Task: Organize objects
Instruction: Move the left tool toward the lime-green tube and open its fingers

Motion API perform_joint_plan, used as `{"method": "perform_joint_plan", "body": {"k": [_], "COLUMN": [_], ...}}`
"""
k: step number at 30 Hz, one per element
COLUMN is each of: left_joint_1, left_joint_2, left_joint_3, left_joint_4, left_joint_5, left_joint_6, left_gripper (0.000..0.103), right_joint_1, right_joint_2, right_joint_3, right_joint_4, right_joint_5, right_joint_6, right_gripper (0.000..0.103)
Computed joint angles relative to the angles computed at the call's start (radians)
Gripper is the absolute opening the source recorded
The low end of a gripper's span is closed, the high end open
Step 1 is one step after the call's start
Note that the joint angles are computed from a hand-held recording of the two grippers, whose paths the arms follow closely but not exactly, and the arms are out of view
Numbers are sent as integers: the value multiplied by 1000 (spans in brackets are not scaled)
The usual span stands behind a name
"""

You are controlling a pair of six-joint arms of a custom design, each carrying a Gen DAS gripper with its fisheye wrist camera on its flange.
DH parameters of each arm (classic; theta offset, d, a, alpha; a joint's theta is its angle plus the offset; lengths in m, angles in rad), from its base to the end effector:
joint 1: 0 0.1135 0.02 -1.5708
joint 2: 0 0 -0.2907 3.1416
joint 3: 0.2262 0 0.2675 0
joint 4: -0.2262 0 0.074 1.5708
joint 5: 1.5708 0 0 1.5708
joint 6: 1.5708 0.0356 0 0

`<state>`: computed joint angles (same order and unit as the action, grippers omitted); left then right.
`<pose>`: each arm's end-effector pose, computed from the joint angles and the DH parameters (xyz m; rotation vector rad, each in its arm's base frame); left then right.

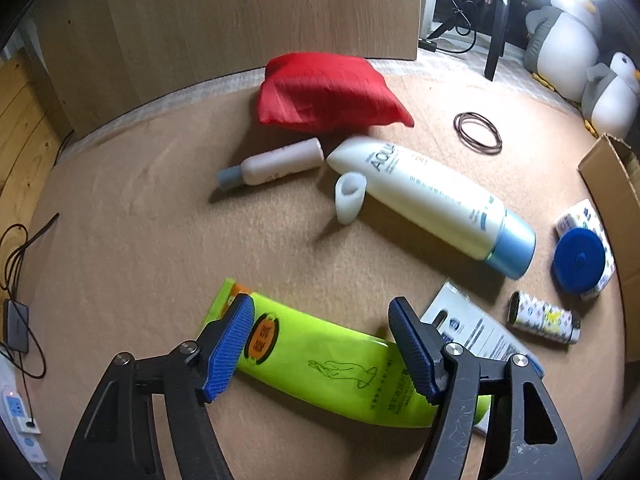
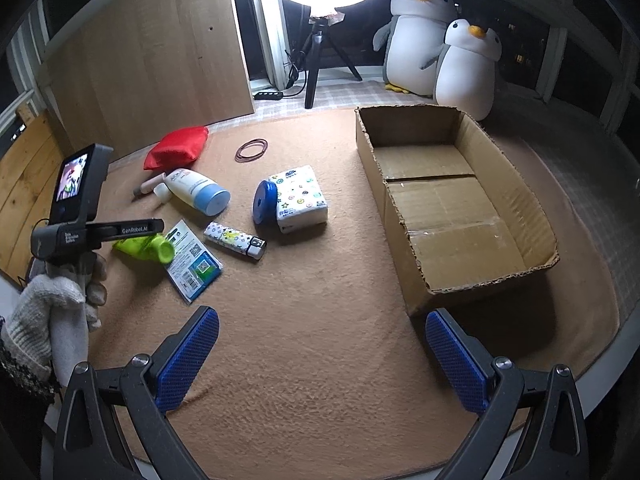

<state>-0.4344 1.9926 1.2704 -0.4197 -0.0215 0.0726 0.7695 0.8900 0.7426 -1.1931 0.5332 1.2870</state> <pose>0.3812 -0.1760 0.1517 0.6747 2.6297 -0.0777 0.1042 0.0758 0.2586 0.7354 2.4614 -0.1077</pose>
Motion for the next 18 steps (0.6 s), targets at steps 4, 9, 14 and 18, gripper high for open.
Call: {"method": "perform_joint_plan", "body": {"k": [4, 9, 14, 18], "left_joint_1": [12, 39, 47, 48], "left_joint_2": [-44, -130, -188, -237], "left_joint_3": [-77, -208, -301, -387], "left_joint_4": [50, 130, 146, 186], "left_joint_5": [19, 61, 102, 103], "left_joint_6": [7, 7, 25, 51], "left_gripper": [73, 73, 73, 73], "right_joint_1": [-9, -20, -26, -38], "right_joint_2": [16, 44, 76, 94], "right_joint_3": [3, 8, 15, 17], "right_joint_4": [27, 71, 115, 156], "right_joint_5": [-7, -22, -40, -70], "right_joint_6": [-26, -64, -101, -143], "right_gripper": [102, 102, 102, 102]}}
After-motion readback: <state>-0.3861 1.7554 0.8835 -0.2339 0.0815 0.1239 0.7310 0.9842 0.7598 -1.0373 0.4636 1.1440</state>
